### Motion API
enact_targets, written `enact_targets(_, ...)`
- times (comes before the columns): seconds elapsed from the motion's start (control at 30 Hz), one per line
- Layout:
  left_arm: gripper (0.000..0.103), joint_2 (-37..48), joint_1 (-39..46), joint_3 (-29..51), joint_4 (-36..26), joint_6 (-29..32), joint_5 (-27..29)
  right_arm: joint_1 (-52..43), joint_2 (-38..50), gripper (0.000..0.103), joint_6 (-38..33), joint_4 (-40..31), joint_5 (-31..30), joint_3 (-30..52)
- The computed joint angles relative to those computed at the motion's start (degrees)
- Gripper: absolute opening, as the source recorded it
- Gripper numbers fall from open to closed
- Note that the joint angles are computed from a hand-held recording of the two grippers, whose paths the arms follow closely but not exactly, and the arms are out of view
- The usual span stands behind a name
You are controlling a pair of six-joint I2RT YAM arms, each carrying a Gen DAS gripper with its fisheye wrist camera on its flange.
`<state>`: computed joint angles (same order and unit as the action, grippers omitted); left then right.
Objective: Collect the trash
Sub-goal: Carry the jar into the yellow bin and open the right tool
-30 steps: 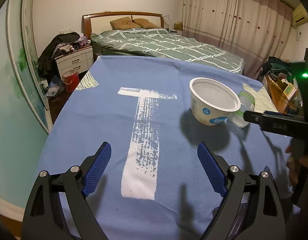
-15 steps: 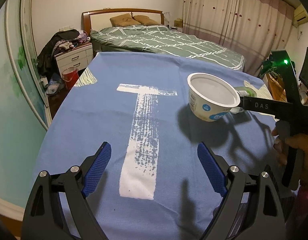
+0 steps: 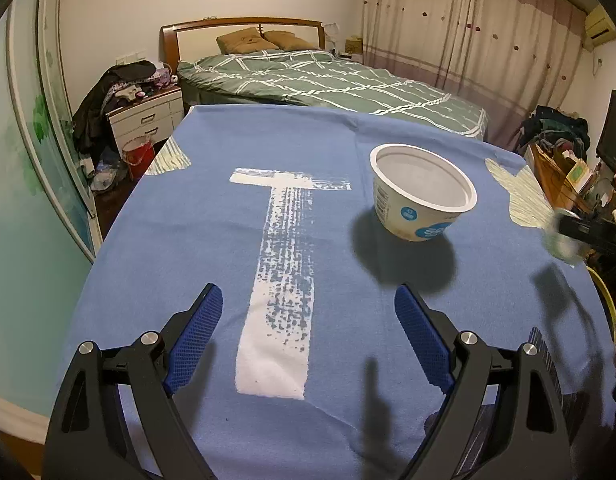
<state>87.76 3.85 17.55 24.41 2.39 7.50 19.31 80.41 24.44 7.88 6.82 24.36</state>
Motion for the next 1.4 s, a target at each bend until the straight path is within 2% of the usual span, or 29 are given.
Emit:
enact_targets(0.13,0.087,-0.3,-1.6,0.0,-0.4,-0.1,-1.4,-6.2,-9.8,0.067,0.4,-2.7,-1.6,-6.6)
enact_targets(0.27,0.087,-0.9,-3.9,-0.3,-0.7,-0.9,-3.3,-18.5,-23.1,0.067,-5.2,-9.3,-7.0,-12.5)
enact_targets(0.37,0.087,-1.1,-6.3,-0.5,-0.7,-1.3,-5.0,-29.0,-27.6,0.067,-10.2,-12.2,-10.3,-14.4)
enact_targets(0.53,0.087,-0.7,-10.4,0.3,-1.8,-2.0,-6.9,-45.8,-19.4,0.067,-17.3,-6.7,-15.4,-14.8)
enact_targets(0.77,0.087,1.4,-15.9,2.2,-2.4,-3.5,-9.8,-60.8,-5.6,0.067,-26.4,0.4,-20.3,-12.4)
enact_targets(0.9,0.087,3.8,-17.5,5.2,-4.3,-3.9,-10.0,-62.1,-3.8,0.074,-27.0,4.4,-19.9,-13.7)
enact_targets(1.03,0.087,5.9,-18.4,9.5,-7.9,-5.1,-8.6,-63.1,-2.9,0.075,-27.9,6.3,-20.7,-14.0)
enact_targets(1.4,0.087,16.2,-19.5,22.1,-12.9,-9.1,-8.7,-60.5,-5.8,0.076,-25.5,3.6,-22.2,-13.8)
